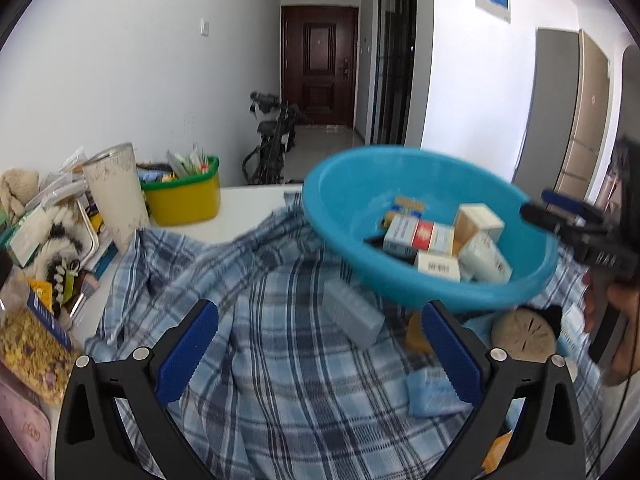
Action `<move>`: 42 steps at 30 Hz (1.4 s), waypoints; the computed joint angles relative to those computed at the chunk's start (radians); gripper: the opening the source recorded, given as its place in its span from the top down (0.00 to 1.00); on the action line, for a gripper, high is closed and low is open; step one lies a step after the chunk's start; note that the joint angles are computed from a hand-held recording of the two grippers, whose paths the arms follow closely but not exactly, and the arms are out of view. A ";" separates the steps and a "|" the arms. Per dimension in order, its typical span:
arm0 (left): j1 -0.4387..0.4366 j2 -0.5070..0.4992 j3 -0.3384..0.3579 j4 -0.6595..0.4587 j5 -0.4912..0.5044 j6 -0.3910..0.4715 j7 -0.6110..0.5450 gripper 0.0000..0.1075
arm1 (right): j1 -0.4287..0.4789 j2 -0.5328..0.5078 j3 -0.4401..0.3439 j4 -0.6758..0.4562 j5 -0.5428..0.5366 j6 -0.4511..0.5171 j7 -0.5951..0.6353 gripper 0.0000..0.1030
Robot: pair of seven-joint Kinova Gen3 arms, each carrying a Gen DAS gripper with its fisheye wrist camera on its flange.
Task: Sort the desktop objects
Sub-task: 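Move the left gripper to the grey box and grasp it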
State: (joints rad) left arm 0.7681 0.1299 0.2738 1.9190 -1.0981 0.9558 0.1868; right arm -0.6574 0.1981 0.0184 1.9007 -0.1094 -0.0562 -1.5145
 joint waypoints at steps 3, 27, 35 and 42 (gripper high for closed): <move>0.004 0.060 -0.006 -0.040 0.035 -0.003 -0.027 0.04 | 0.005 -0.005 -0.007 0.004 0.001 -0.006 0.000 0.00; 0.070 0.277 -0.211 -0.193 0.134 -0.079 -0.088 0.33 | 0.079 -0.002 -0.083 -0.006 0.051 0.011 -0.047 0.00; 0.069 0.258 -0.225 -0.150 0.118 -0.148 -0.060 0.80 | 0.056 0.000 -0.061 -0.007 0.049 0.012 -0.045 0.00; 0.081 0.260 -0.213 -0.157 0.098 -0.116 -0.059 0.80 | 0.067 0.006 -0.080 -0.017 0.057 0.027 -0.045 0.00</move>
State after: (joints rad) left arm 0.8489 0.3903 0.0610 1.7623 -0.9999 0.8395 0.1274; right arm -0.5905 0.2036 -0.0615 1.8839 -0.0524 -0.0290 -1.5598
